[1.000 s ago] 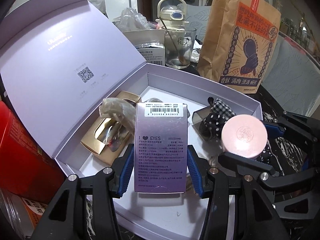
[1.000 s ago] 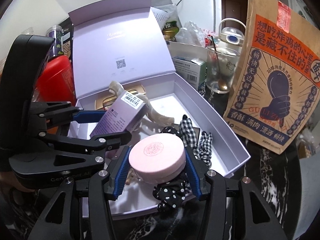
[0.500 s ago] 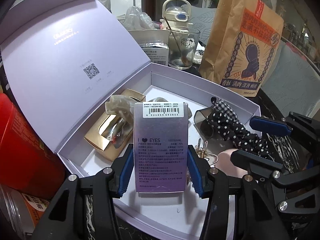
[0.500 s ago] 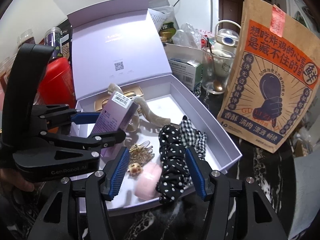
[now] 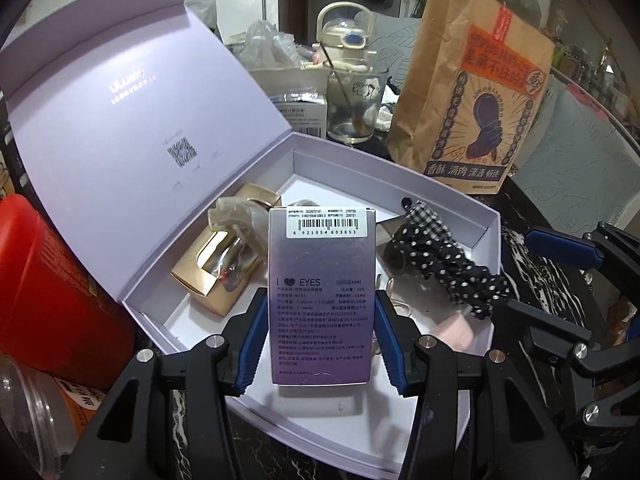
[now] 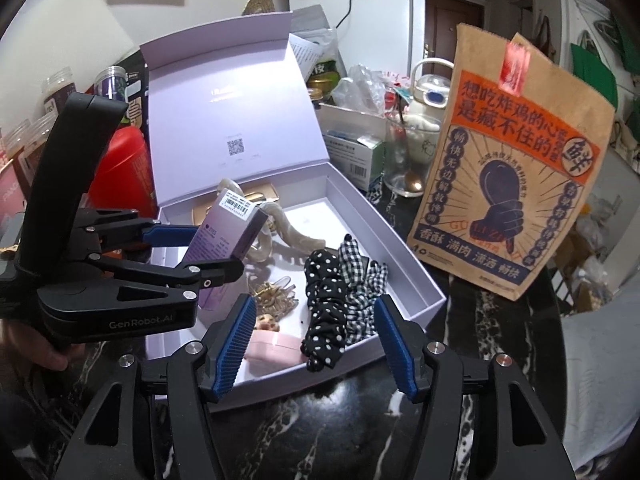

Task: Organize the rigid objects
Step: 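Lower and open both tools, releasing the card box and compact inside the lavender box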

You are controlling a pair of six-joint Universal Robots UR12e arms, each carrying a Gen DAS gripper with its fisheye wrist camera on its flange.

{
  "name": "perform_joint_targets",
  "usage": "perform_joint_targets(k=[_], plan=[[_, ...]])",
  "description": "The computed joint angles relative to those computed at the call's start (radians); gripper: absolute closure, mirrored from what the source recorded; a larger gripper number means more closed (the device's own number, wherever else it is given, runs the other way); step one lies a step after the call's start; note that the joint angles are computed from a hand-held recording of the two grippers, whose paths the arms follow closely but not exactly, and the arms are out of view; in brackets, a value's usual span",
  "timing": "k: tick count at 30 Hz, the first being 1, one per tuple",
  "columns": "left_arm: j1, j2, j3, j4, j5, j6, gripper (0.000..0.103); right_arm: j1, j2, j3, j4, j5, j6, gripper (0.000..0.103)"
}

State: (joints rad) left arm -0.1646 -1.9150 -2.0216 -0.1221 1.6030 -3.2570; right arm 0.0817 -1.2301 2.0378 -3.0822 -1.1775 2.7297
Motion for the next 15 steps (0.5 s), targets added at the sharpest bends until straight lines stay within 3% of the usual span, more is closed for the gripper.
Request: perform_joint_targets(k=[7,11,15], plan=[[-0.017,0.019,-0.002,0.008,0.047,0.005,0.051,-0.004,-0.03,0.027,-0.035,-0.025,0.004,0.038],[-0.021,0.032,-0.01,0.029,0.058,-0.002,0.018,-0.007,-0.049,0.043,-0.046,-0.039,0.016,0.037],[-0.032,0.049,-0.018,0.052,0.076,0.006,0.018,-0.013,-0.07,0.061,-0.068,-0.04,0.018,0.036]])
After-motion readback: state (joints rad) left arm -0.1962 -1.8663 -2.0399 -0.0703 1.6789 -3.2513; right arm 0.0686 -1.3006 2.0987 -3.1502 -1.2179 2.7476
